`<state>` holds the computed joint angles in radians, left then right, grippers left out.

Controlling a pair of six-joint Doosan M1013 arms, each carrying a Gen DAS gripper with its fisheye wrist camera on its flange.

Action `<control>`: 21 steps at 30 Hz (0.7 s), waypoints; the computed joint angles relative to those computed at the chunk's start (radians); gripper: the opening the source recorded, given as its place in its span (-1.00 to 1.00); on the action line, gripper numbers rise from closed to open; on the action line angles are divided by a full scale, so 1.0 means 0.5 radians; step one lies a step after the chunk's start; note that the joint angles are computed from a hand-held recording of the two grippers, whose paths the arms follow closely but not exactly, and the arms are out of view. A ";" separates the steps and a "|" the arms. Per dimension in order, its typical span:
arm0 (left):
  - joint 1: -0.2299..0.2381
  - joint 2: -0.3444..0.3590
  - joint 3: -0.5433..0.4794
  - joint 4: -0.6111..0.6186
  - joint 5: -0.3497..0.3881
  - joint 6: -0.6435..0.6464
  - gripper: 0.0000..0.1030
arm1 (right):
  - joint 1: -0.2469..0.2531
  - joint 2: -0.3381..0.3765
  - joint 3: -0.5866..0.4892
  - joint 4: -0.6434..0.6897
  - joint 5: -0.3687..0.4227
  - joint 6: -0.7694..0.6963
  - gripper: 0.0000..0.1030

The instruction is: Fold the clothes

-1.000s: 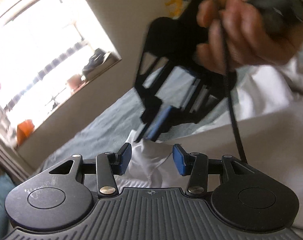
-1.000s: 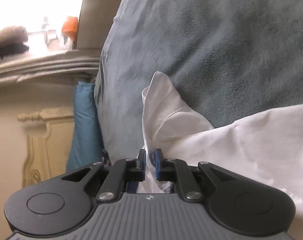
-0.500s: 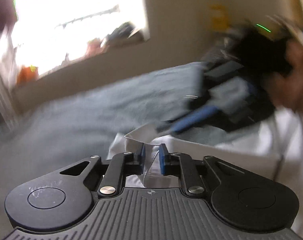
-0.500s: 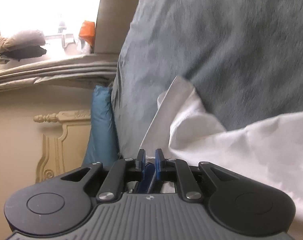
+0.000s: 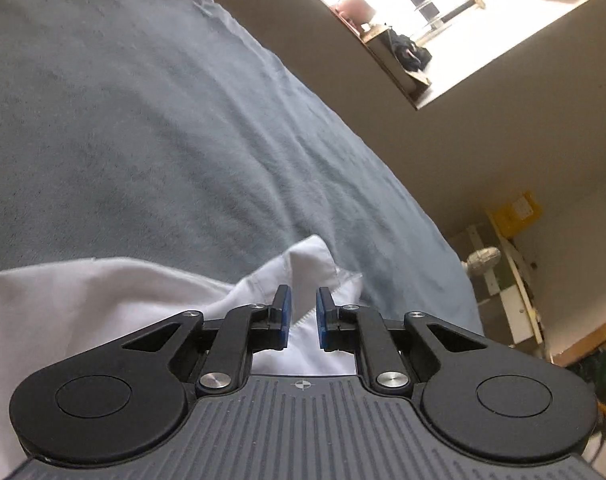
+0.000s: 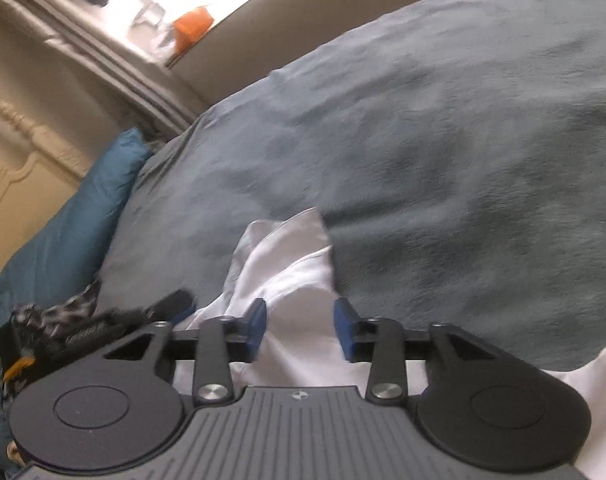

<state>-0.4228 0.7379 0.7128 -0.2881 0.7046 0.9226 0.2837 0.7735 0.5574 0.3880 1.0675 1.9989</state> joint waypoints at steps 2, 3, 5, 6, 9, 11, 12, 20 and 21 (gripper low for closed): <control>0.020 -0.011 0.023 -0.164 0.037 0.133 -0.51 | -0.018 0.000 0.013 0.084 -0.031 0.012 -0.20; 0.023 -0.009 0.017 -0.191 0.078 0.160 -0.34 | -0.025 0.003 0.010 0.112 -0.034 0.014 -0.18; 0.029 -0.002 0.001 -0.238 0.162 0.209 -0.19 | -0.023 0.028 -0.041 0.101 0.009 0.010 -0.16; 0.029 0.016 -0.036 -0.225 0.225 0.204 -0.17 | -0.021 0.045 -0.076 0.096 0.048 0.011 -0.15; 0.032 0.066 -0.126 -0.222 0.360 0.144 -0.13 | -0.016 0.084 -0.152 0.098 0.141 0.016 -0.15; 0.039 0.088 -0.164 -0.252 0.409 0.083 -0.12 | -0.014 0.077 -0.131 0.131 0.137 -0.001 -0.15; 0.045 0.094 -0.172 -0.280 0.419 0.056 -0.12 | -0.013 0.068 -0.110 0.143 0.126 -0.018 -0.15; 0.070 0.027 -0.054 -0.504 0.314 -0.056 0.07 | 0.003 0.032 -0.053 0.100 0.129 -0.091 -0.15; 0.069 0.038 -0.072 -0.512 0.331 -0.049 0.07 | 0.003 0.030 -0.047 0.099 0.127 -0.091 -0.15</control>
